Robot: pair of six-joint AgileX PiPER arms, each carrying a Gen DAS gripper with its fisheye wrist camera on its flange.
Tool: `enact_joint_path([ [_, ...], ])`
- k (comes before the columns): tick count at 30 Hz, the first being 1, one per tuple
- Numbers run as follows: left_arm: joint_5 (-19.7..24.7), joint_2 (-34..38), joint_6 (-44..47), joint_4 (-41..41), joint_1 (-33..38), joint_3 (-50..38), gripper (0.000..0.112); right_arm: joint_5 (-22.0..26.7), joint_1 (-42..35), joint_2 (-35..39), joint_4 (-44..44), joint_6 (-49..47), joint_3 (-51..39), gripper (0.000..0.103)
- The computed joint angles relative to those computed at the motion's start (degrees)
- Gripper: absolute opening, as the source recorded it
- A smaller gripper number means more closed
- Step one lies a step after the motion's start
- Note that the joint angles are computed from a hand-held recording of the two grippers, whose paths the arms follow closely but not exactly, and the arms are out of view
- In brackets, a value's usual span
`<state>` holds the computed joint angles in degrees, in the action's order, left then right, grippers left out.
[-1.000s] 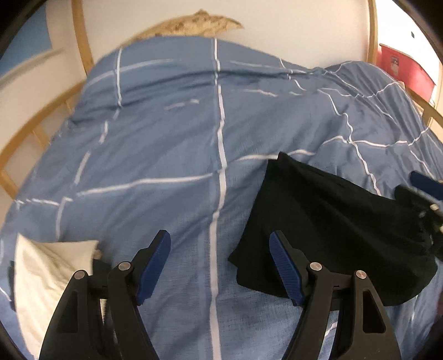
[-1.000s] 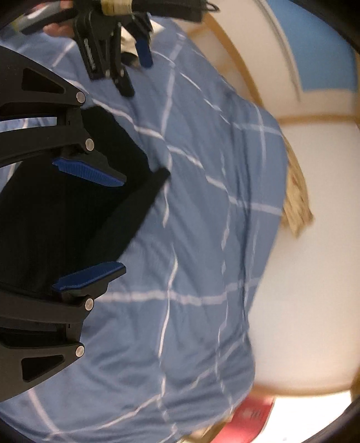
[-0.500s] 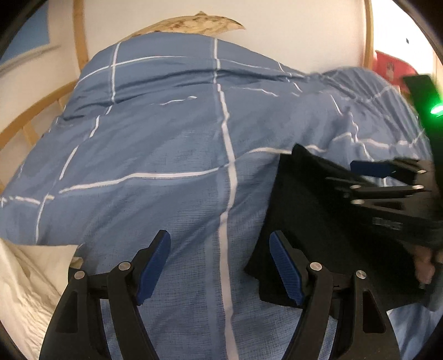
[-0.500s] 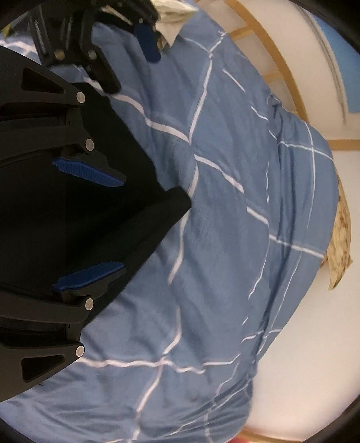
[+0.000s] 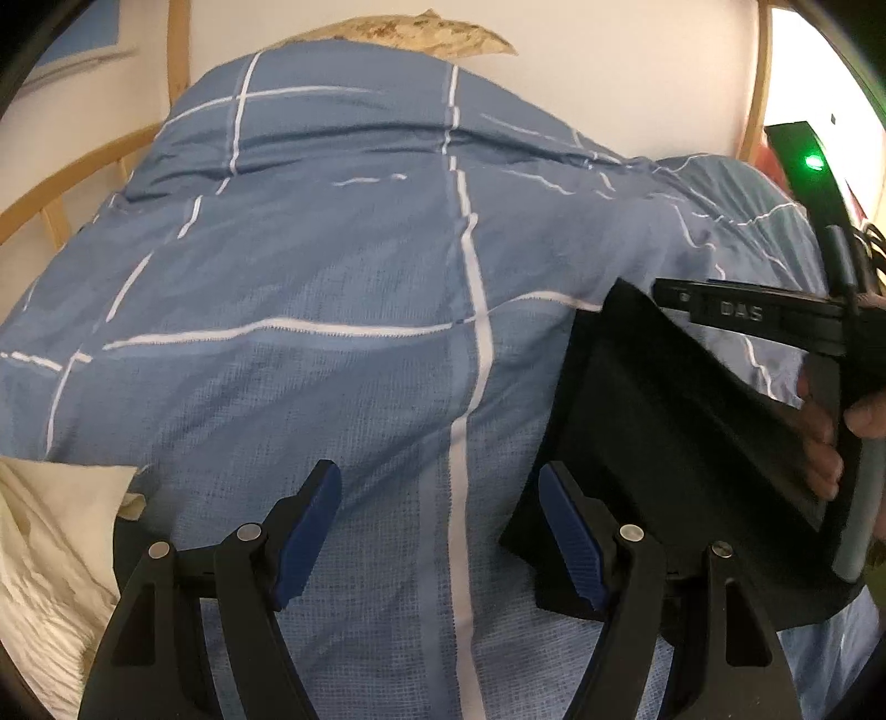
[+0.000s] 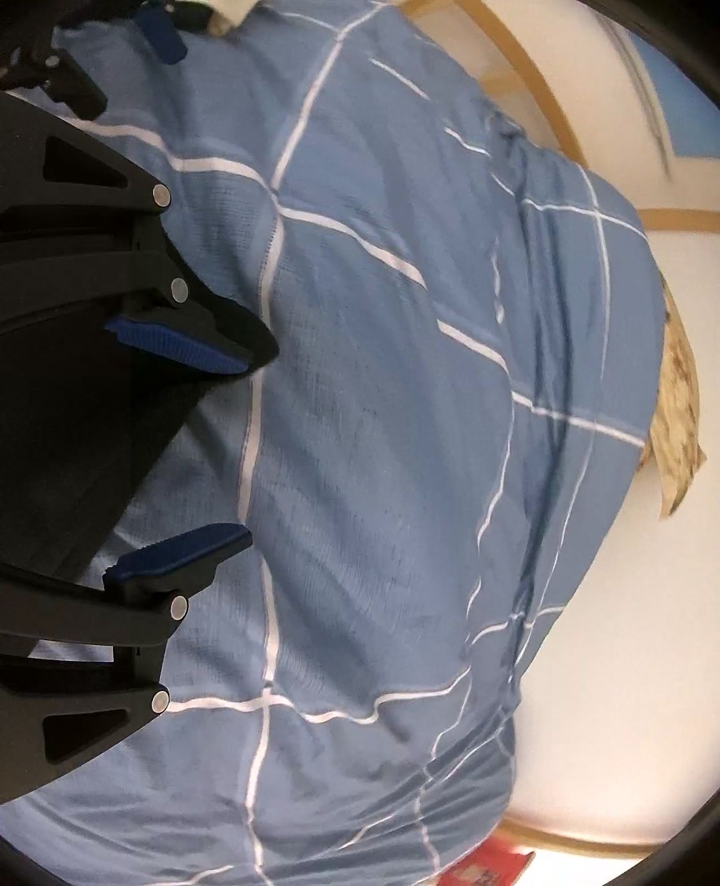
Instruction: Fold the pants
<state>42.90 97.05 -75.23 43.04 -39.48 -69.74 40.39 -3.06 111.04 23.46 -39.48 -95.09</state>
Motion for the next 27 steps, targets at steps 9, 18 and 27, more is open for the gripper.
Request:
enact_joint_path([
  [9, 2.5, -0.9, 8.9, -7.4, -0.1, -3.0, 0.073, -15.8, -15.7, -29.0, 14.2, -5.9, 35.2, 0.076],
  [18, 2.0, -4.6, 13.9, -5.1, -5.1, -1.3, 0.073, -16.0, -33.7, -46.5, 35.8, -10.9, 57.4, 0.077],
  [27, -5.2, -2.8, 26.4, -19.0, -1.1, 1.0, 0.041, -17.7, -33.1, -46.7, 39.1, -13.9, 65.6, 0.077],
])
